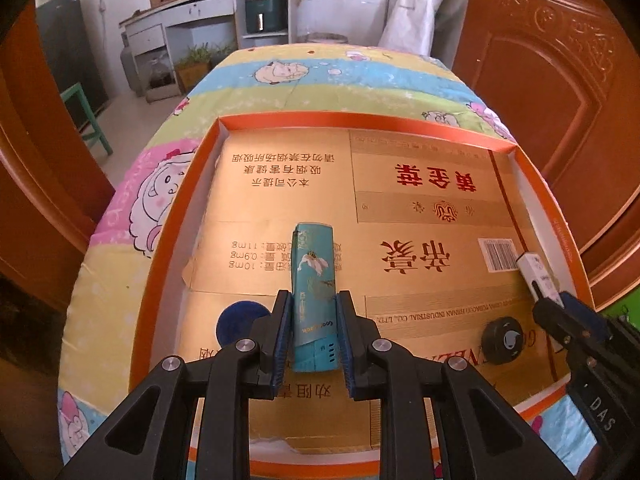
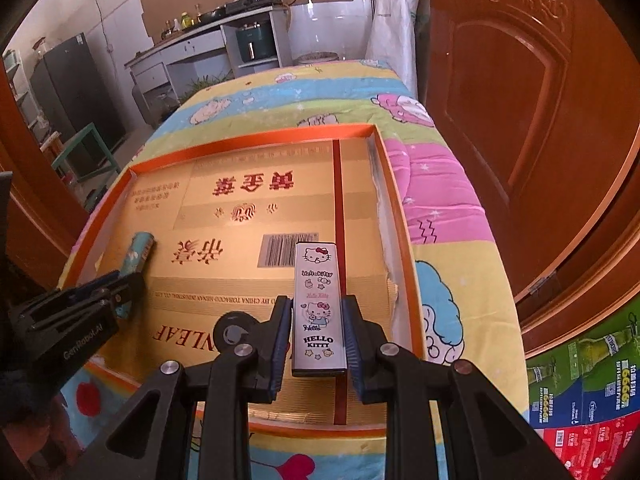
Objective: Organize rigid objects
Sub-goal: 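Carry the teal tube and Hello Kitty box into the tray and release both, then move both open tools back over the remaining items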
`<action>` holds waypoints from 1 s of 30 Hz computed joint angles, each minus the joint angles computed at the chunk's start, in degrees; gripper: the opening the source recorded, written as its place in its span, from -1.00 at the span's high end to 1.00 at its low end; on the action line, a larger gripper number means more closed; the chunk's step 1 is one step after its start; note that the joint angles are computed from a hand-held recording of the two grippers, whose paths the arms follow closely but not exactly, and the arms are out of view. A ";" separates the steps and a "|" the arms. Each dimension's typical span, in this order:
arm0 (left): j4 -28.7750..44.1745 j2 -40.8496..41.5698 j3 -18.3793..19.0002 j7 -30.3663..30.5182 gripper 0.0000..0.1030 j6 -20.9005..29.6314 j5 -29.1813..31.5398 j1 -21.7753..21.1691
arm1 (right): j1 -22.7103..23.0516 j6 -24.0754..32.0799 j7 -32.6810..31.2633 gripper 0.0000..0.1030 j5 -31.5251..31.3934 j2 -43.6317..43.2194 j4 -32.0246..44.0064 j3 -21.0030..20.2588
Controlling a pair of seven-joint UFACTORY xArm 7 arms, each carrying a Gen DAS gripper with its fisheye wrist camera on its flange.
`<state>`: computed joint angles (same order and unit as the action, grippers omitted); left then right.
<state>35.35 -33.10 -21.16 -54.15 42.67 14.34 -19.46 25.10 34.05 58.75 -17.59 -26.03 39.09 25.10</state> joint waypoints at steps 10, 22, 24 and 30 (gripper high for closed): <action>-1.20 -5.52 1.29 1.78 -0.03 -1.70 -1.75 -0.42 | -0.56 0.39 3.36 -0.08 -3.60 -3.09 0.12 1.82; -0.33 -18.63 0.95 8.04 -0.03 5.02 -6.70 -2.17 | 1.36 5.55 1.69 -0.08 1.33 -13.72 0.72 4.23; -0.57 -20.73 0.93 8.60 -0.03 6.00 -8.06 -2.78 | 1.82 7.12 1.65 -0.08 2.21 -15.20 0.89 5.18; -0.81 -27.01 2.29 11.42 -0.03 9.31 -14.48 -7.03 | 4.68 11.47 2.26 -0.08 5.34 -19.93 0.42 8.03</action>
<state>34.54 -60.11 -18.87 -42.73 51.98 -0.15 -26.48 29.79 45.51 61.01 -12.25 -45.95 39.51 33.14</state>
